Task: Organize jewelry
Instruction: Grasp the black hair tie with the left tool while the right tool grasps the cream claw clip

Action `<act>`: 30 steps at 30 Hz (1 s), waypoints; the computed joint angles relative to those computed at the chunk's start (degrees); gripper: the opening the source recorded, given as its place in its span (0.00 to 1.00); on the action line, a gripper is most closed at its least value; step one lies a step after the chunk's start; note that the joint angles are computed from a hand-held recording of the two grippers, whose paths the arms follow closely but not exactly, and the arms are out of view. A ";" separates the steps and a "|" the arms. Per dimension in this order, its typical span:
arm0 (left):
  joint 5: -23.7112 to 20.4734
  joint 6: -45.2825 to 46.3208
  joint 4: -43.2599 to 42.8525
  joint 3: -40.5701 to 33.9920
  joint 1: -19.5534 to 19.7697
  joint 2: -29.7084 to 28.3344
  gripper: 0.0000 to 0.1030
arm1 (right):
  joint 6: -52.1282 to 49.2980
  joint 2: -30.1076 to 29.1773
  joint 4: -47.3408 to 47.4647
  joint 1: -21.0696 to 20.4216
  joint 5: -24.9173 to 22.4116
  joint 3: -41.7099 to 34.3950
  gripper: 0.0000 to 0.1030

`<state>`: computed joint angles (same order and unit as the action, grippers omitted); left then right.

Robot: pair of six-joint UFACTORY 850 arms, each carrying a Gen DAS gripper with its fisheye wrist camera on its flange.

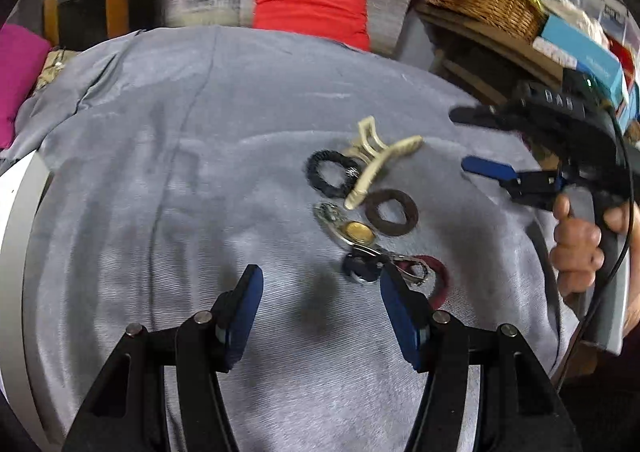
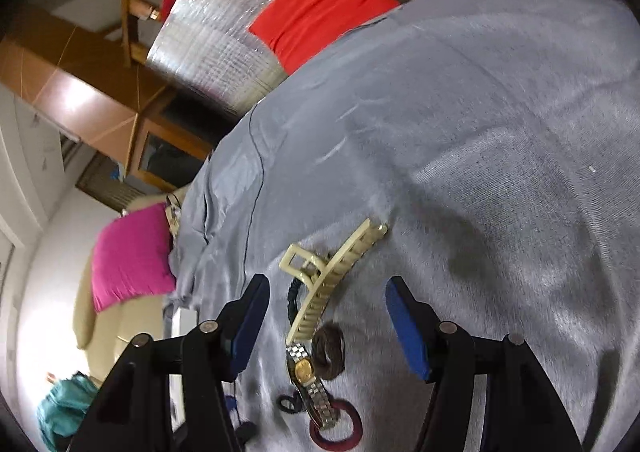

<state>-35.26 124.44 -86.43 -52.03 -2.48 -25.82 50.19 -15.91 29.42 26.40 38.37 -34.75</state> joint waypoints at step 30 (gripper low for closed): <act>-2.61 -6.28 10.75 -3.59 -1.05 -2.70 0.19 | 2.37 -4.48 -3.89 -2.70 -1.17 -3.09 0.63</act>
